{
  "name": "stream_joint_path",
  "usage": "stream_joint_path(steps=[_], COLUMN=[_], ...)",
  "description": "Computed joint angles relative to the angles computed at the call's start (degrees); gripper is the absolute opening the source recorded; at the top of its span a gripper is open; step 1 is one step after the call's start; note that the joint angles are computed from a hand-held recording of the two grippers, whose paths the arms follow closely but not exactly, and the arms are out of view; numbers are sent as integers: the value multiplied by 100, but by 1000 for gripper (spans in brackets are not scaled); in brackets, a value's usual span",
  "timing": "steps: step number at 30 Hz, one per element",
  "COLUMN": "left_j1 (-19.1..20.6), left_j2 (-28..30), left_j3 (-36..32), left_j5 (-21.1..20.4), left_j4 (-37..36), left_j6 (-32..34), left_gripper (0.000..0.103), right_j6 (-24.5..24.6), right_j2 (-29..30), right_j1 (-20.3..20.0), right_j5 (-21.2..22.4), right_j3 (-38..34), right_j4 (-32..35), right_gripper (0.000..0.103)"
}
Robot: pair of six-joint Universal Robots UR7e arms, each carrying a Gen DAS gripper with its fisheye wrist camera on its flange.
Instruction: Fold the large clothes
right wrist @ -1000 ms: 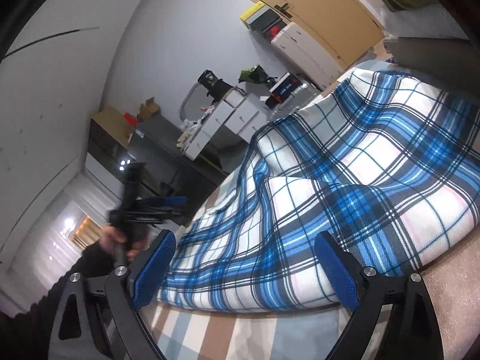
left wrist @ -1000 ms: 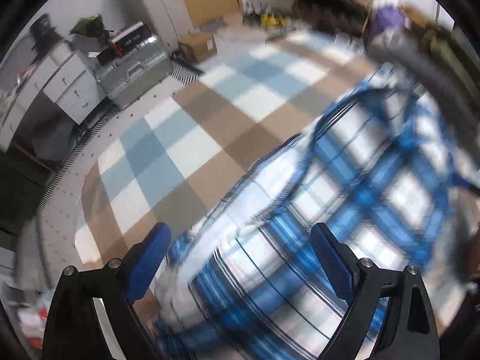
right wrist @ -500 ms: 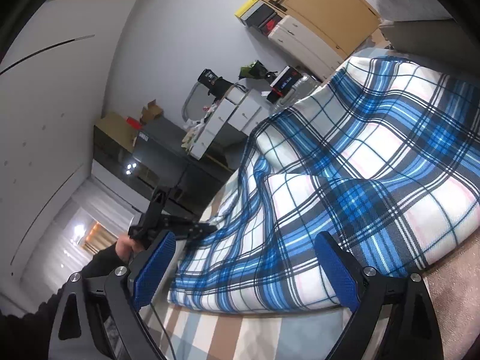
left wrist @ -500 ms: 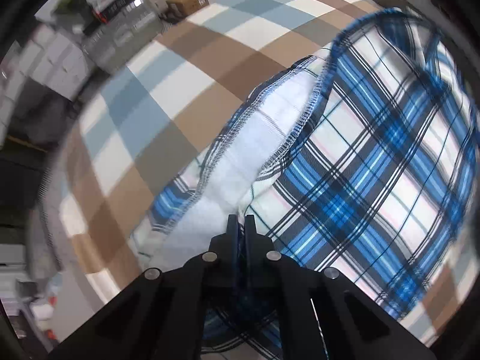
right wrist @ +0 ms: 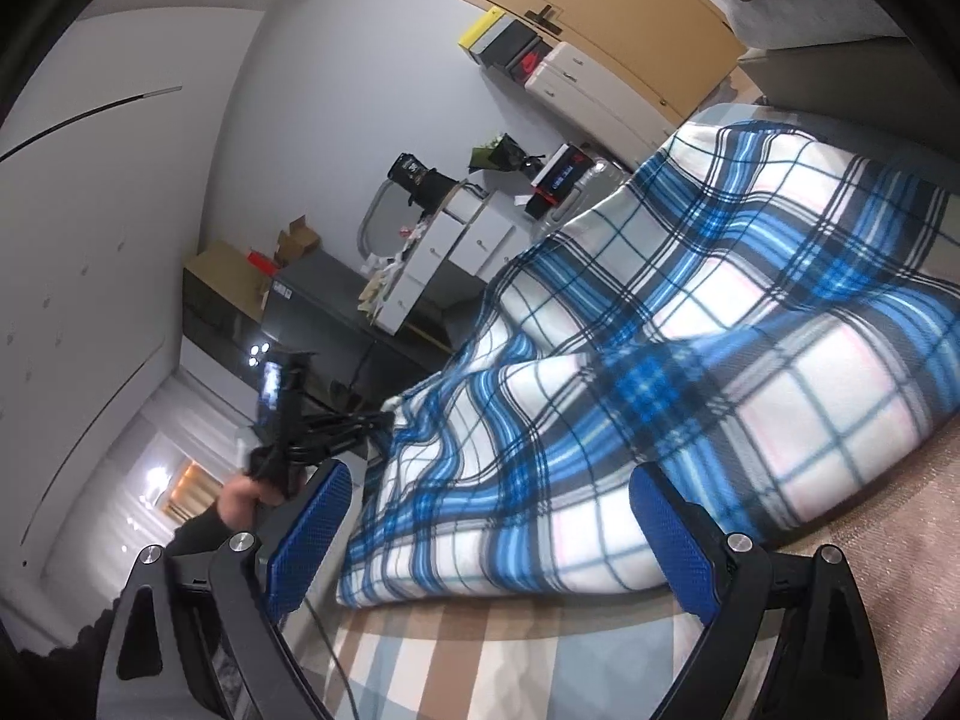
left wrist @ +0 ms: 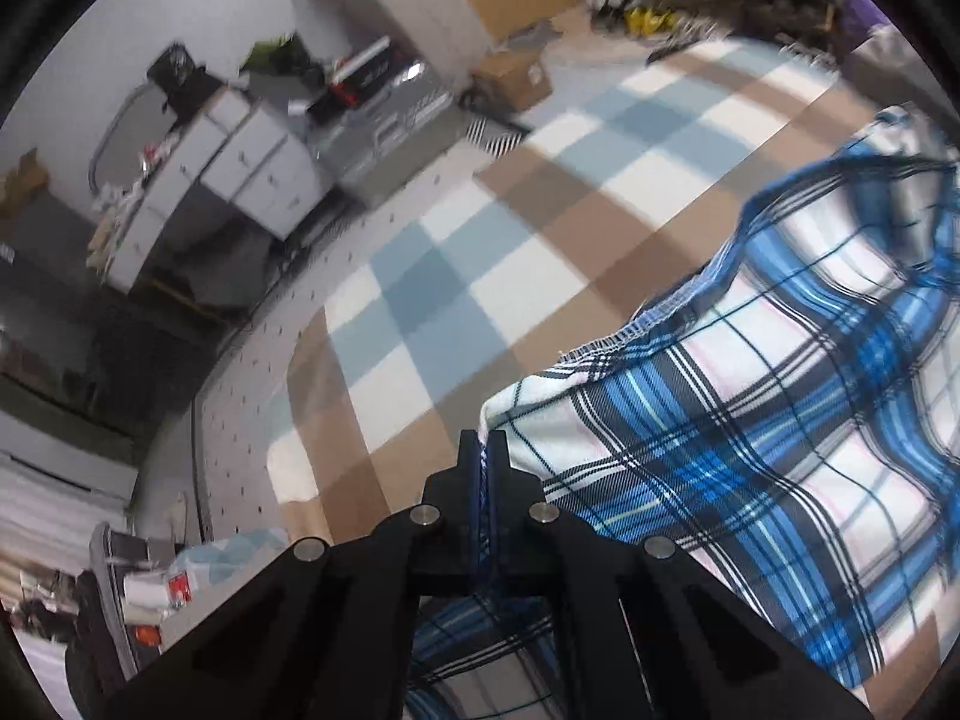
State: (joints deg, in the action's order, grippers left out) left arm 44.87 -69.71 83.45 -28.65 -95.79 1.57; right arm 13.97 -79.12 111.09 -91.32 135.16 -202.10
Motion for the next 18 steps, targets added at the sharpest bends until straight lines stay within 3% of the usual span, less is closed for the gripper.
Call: stream_joint_path(steps=[3,8,11,12,13,14,16,18], left_j1=[270,388,325,301,261,220,127,103], left_j2=[229,223,80,14,-104,-250,-614,-898], left_j3=[-255,-223,-461,-503,-518,-450,-81,121], left_j5=[-67,9,-211,-236,-229,-163,-54,-51], left_j4=[437,157,197,227,253,189,-333,-108], left_j6=[-620,-1099,-1485,-1629,-1788,-1840,-1536,-1502], left_gripper=[0,2,5,12,41,76,80,80], right_j6=[5,24,-102,-193,-359,-489,-974,-1470], right_j2=[-10,3,-59,-119,-163,-186,-136,89], right_j1=[-1,13,127,192,286,361,563,697], right_j5=[-9,-86,-398,-593,-876,-1114,-1927,-2768], right_j3=[4,-33,-237,-396,-621,-810,-1395,-1967], right_j4=[19,118,720,1155,1638,1977,2748,3286], right_gripper=[96,96,96,96,96,96,96,96])
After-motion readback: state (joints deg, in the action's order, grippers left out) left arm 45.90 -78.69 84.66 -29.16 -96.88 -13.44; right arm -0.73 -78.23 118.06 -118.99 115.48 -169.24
